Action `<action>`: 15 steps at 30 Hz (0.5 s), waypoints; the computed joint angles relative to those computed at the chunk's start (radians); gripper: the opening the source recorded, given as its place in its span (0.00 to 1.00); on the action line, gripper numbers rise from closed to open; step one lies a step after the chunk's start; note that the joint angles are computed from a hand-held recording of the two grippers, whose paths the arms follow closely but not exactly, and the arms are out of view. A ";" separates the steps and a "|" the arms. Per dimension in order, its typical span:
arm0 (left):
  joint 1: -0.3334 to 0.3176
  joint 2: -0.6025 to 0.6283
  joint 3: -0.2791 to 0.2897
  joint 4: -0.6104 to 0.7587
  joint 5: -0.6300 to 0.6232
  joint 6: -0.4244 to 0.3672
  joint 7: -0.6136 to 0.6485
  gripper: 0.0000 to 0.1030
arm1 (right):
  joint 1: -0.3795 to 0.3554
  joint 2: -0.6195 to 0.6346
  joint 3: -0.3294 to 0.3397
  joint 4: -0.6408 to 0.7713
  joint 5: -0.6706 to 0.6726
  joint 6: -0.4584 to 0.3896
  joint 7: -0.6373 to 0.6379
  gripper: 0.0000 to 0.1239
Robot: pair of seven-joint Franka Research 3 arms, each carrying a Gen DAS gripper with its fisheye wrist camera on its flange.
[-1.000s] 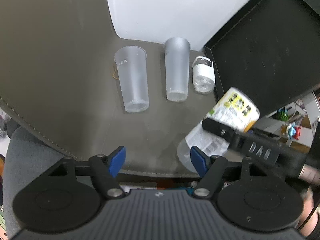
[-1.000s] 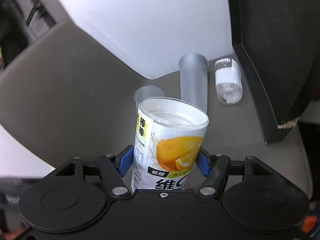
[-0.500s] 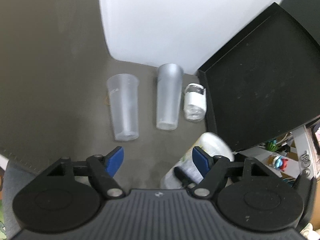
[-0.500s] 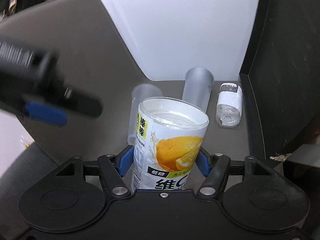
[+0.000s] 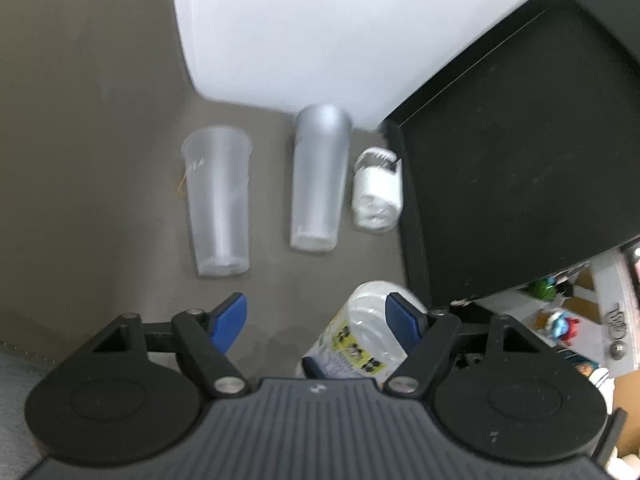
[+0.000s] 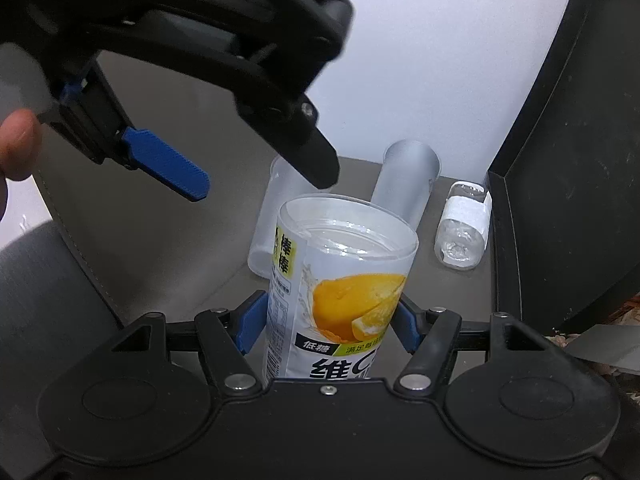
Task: Flip cup upright
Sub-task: 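Lower the upright bottle onto the seat with the right gripper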
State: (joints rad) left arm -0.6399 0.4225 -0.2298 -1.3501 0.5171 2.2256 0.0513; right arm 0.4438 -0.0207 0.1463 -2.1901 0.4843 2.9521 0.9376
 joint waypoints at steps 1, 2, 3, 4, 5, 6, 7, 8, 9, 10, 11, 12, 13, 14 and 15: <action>0.004 0.009 -0.004 0.004 -0.014 -0.005 0.007 0.73 | -0.001 0.004 0.001 -0.003 -0.020 0.005 0.013 0.52; 0.009 0.013 -0.007 0.001 -0.026 0.004 0.014 0.73 | -0.002 0.004 0.001 -0.006 -0.029 0.006 0.020 0.52; 0.017 0.018 -0.013 -0.004 -0.044 0.016 0.028 0.73 | -0.002 0.008 0.001 -0.007 -0.045 0.008 0.033 0.52; 0.024 0.025 -0.020 -0.003 -0.064 0.021 0.048 0.73 | -0.004 0.012 0.002 -0.008 -0.068 0.011 0.051 0.52; 0.026 0.032 -0.023 0.004 -0.078 0.015 0.065 0.73 | -0.004 0.009 0.002 -0.014 -0.088 0.014 0.066 0.52; 0.023 0.040 -0.021 0.013 -0.085 0.002 0.075 0.73 | -0.004 0.012 0.003 -0.014 -0.104 0.016 0.076 0.52; 0.018 0.050 -0.018 0.026 -0.087 -0.016 0.084 0.73 | -0.005 0.015 0.003 -0.015 -0.120 0.017 0.087 0.52; 0.015 0.057 -0.017 0.036 -0.091 -0.030 0.092 0.73 | -0.005 0.018 0.003 -0.015 -0.142 0.020 0.106 0.51; 0.016 0.063 -0.016 0.040 -0.100 -0.034 0.099 0.73 | -0.006 0.021 0.003 -0.016 -0.162 0.024 0.122 0.50; 0.018 0.066 -0.017 0.037 -0.110 -0.026 0.102 0.73 | -0.006 0.025 0.002 -0.018 -0.192 0.033 0.146 0.50; 0.022 0.068 -0.017 0.033 -0.119 -0.018 0.106 0.73 | -0.007 0.031 0.001 -0.016 -0.230 0.036 0.174 0.50; 0.022 0.070 -0.017 0.032 -0.125 -0.017 0.108 0.73 | -0.007 0.029 0.000 -0.019 -0.258 0.038 0.197 0.50; 0.020 0.073 -0.014 0.033 -0.125 -0.018 0.110 0.73 | -0.007 0.031 0.000 -0.018 -0.277 0.039 0.209 0.50; 0.018 0.076 -0.012 0.035 -0.125 -0.020 0.112 0.73 | -0.007 0.032 0.000 -0.016 -0.295 0.037 0.219 0.50; 0.017 0.079 -0.010 0.037 -0.126 -0.021 0.112 0.73 | -0.007 0.033 0.000 -0.015 -0.307 0.036 0.226 0.50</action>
State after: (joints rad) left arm -0.6228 0.5018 -0.2400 -1.3128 0.3910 2.2049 0.1635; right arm 0.4367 0.0120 0.1461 -2.2049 0.1776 2.9884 1.1637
